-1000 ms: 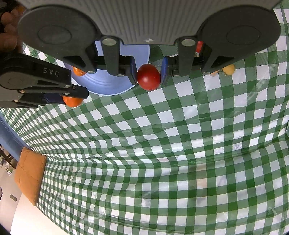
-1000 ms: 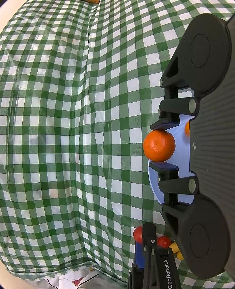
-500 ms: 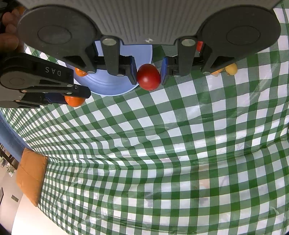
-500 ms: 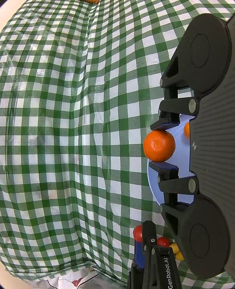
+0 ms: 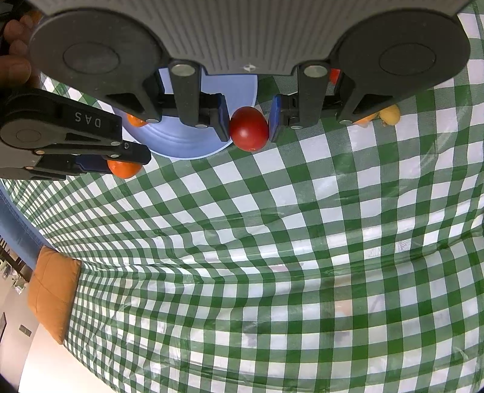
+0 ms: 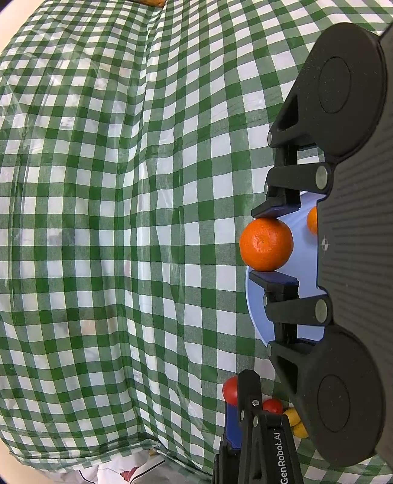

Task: Organize fruits
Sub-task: 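Carry the tomato in the left gripper while the right carries the orange above the plate, then open the left gripper over the plate while the right gripper releases the orange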

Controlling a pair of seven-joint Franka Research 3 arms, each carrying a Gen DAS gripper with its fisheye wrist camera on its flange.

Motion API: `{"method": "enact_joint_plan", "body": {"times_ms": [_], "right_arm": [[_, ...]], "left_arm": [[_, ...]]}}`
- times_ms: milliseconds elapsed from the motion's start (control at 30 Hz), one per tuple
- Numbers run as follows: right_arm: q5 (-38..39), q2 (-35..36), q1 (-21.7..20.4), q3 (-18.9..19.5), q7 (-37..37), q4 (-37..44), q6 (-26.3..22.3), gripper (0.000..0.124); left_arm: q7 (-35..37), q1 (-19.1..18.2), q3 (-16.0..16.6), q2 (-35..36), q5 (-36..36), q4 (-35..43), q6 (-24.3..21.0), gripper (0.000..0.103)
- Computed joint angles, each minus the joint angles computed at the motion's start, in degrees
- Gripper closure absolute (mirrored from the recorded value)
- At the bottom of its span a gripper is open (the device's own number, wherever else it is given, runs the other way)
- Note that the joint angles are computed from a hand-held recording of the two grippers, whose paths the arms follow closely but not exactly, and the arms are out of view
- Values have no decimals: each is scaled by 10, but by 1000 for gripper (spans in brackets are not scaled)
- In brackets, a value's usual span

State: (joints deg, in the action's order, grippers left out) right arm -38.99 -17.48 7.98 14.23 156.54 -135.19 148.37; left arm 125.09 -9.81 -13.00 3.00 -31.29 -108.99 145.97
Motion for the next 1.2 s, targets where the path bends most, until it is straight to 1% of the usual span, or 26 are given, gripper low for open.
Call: {"method": "enact_joint_plan", "body": {"times_ms": [100,267,400,600,700,733,767,800,867,967,1033,1200], "right_arm": [[2,2,1,1,0,5,-6,85],[3,2,5,-1,-1,9,-11,85],[5,2,5,-3,-1,5,-10,86],[9,1,6,-3,-4,1,-6,85],[13,1,6,-3,-7,2,-7,85],[16,2,7,-4,-10,2,-7,85],[20,3,8,-4,-12,3,-9,85],[20,5,8,-5,-15,3,-8,85],[19,6,7,-5,-15,4,-12,85],[16,5,7,-3,-11,5,-15,83],[14,5,7,-2,-7,5,-17,79],[13,13,13,-1,-1,14,-25,79]], "left_arm": [[-2,1,1,2,-1,3,-7,73],[-1,3,-1,6,-8,12,-33,73],[23,1,-4,5,-15,13,-55,73],[54,-5,-6,1,-22,5,-68,73],[73,-7,-6,1,-30,7,-83,73],[80,-7,-6,1,-33,7,-89,72],[85,-7,-6,1,-34,8,-94,69],[91,-8,-6,0,-37,7,-98,60],[100,-9,-5,-4,-44,2,-94,57],[95,-10,-3,-3,-43,3,-91,57],[86,-10,-2,-1,-39,5,-87,57],[71,-9,-2,-1,-32,5,-75,57]]}}
